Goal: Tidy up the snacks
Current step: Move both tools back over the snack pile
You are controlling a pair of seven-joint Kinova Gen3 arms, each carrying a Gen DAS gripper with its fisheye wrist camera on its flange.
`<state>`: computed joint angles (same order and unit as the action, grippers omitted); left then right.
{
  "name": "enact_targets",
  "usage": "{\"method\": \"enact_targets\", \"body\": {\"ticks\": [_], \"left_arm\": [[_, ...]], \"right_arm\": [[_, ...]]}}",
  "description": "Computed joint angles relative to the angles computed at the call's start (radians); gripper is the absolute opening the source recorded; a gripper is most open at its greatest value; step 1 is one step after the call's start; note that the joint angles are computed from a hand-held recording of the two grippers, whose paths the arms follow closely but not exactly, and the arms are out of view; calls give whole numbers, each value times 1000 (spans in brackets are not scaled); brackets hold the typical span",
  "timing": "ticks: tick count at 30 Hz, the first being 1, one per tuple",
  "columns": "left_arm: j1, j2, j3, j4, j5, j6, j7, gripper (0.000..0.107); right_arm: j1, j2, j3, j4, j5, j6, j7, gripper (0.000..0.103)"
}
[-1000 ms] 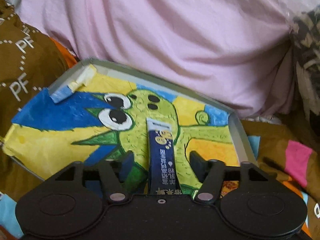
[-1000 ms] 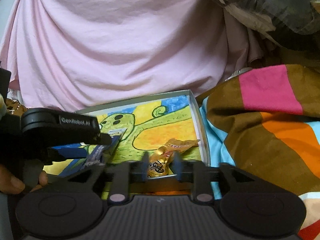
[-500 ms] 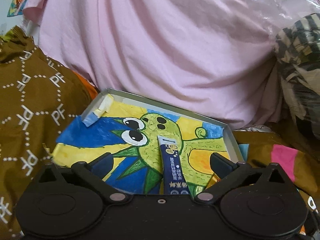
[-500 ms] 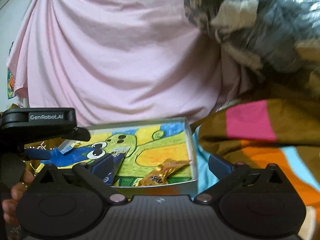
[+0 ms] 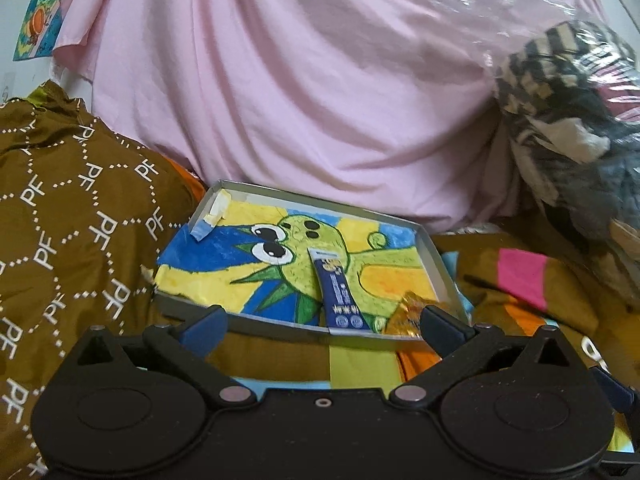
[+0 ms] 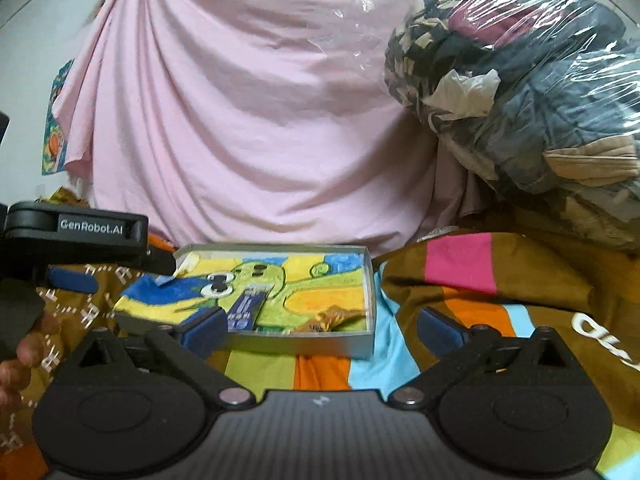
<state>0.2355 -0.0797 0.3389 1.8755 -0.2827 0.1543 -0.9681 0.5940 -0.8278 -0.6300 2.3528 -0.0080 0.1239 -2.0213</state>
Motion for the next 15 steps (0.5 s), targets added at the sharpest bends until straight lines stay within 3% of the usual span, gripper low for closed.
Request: {"method": "enact_targets", "body": {"ticks": [7,11,15], "left_arm": [[313,-72,-316,48,229,74,-285,102],[325,-112,-349,85,367,104,-447,102],[277,-139,-326,112,504,147,-610,102]], "right_arm": [[-70,-57,0,-73,26,260,0,103],[-143,0,-22,-134,66,413,23,103],[-202,64,-56,-167,95,509,15,103]]}}
